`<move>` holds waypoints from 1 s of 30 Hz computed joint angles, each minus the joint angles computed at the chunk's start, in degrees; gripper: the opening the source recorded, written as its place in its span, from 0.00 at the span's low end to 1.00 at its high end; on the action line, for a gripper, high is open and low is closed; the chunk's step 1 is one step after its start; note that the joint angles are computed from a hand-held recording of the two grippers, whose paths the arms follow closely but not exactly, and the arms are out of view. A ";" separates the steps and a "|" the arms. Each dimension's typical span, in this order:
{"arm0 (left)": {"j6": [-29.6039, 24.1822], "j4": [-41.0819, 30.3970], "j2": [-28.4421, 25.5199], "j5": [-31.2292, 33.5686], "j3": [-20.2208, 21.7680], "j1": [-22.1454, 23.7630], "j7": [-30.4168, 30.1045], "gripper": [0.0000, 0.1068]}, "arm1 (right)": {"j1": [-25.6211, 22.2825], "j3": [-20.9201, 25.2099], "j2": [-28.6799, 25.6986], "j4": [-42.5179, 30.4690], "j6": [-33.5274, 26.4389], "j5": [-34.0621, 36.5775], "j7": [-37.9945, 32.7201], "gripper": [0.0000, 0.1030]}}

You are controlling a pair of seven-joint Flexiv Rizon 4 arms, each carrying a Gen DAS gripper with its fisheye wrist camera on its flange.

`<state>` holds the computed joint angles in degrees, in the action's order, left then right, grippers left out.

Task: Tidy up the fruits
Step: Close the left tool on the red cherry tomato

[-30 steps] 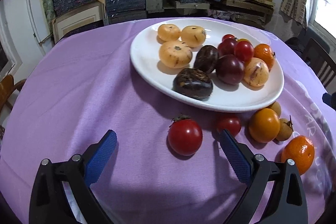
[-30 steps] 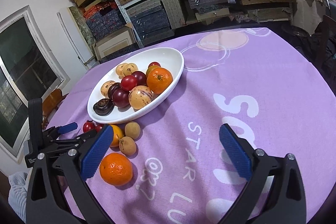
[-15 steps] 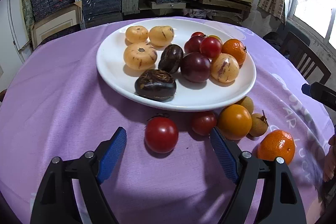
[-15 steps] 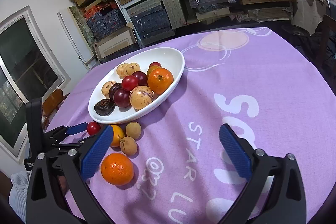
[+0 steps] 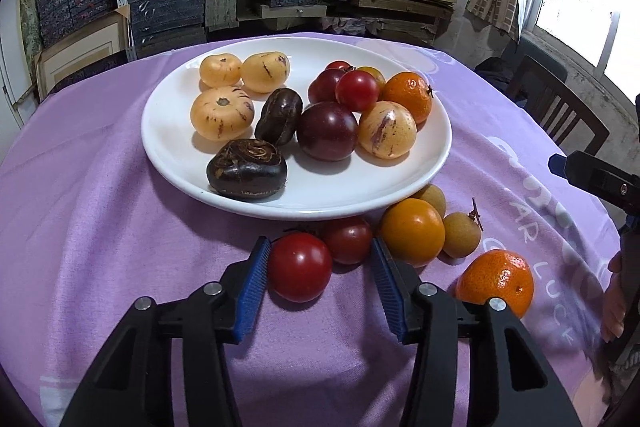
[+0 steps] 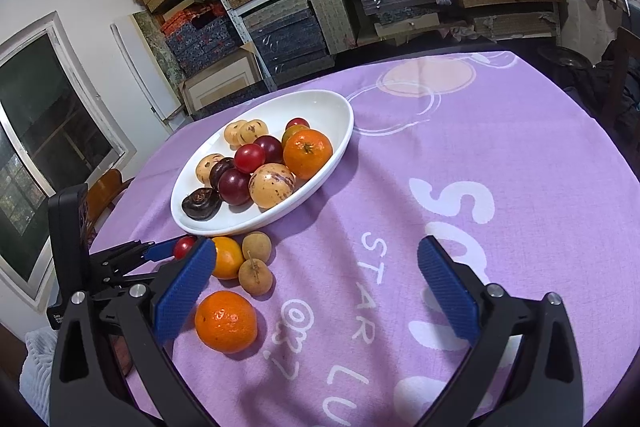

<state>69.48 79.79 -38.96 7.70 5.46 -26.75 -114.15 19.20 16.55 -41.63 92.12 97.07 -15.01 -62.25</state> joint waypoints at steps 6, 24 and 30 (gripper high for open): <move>0.77 2.08 0.99 -0.92 -0.68 1.20 1.11 0.60 | -0.09 0.24 0.08 0.03 -0.23 0.08 -0.23 0.96; -4.92 1.11 2.81 6.79 3.91 -0.71 -7.94 0.42 | 0.72 -0.44 -0.26 -0.46 -1.28 0.07 -1.41 0.96; -5.19 1.06 2.89 7.59 2.62 0.12 -9.06 0.28 | 0.45 -0.22 -0.23 -0.57 -1.34 0.25 -1.80 0.96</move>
<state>64.30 80.85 -36.07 15.30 8.08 -26.63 -123.21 19.65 16.34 -41.86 91.55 95.73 -14.76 -64.05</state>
